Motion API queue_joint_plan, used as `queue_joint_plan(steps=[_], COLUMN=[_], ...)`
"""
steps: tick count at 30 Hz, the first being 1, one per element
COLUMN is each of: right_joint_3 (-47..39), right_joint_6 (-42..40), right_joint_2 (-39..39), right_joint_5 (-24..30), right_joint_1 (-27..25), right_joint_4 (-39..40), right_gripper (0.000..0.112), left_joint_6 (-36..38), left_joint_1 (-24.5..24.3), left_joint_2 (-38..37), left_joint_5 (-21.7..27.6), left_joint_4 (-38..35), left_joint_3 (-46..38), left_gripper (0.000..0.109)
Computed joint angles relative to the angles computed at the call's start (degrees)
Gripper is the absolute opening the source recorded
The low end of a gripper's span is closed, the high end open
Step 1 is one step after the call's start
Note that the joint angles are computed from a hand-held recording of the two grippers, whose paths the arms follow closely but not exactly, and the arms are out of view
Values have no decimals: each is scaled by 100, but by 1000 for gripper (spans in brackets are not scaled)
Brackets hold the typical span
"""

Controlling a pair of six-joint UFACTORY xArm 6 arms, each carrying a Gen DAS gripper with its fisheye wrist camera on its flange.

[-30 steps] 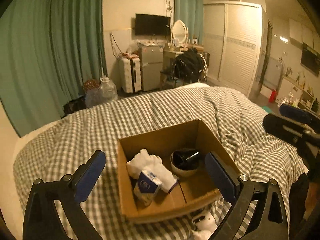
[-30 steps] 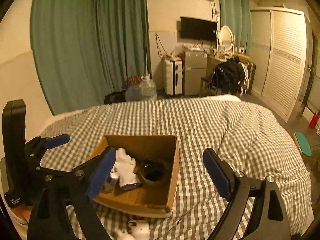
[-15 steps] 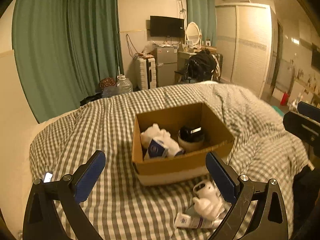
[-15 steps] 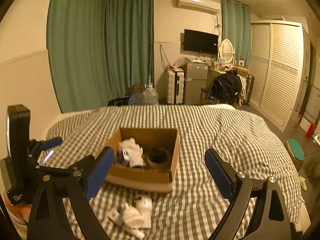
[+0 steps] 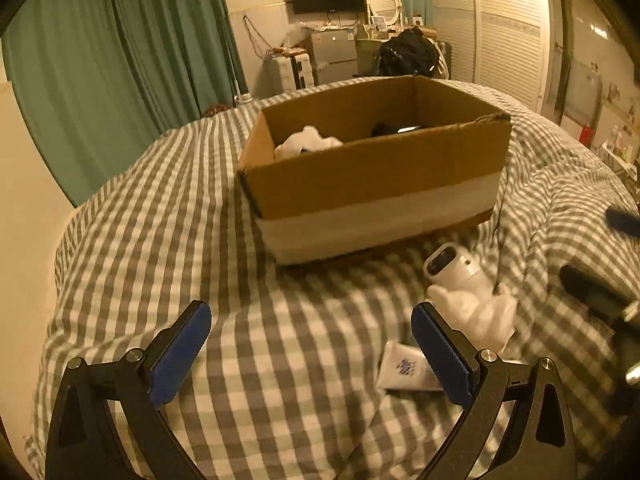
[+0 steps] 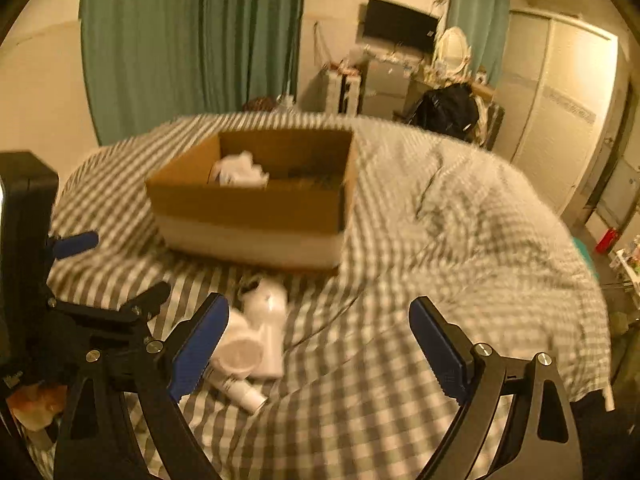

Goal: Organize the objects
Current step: 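Withdraw both tools from the box toward the remaining items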

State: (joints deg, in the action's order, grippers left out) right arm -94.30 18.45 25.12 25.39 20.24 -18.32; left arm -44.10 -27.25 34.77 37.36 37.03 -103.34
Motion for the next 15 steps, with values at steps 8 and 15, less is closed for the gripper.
queue_joint_plan(steps=[8, 15], right_joint_3=[-823, -1293], right_joint_6=[-1208, -1578], right_joint_2=[878, 1225], right_joint_5=[847, 1174], right_joint_1=[187, 221], right_joint_4=[1585, 1948], right_gripper=[92, 91], left_joint_6=[-154, -289], left_joint_1=[100, 194], left_joint_2=[-42, -51], left_joint_5=[159, 208], left_joint_4=[168, 47], left_joint_3=[114, 124], left_gripper=[103, 103])
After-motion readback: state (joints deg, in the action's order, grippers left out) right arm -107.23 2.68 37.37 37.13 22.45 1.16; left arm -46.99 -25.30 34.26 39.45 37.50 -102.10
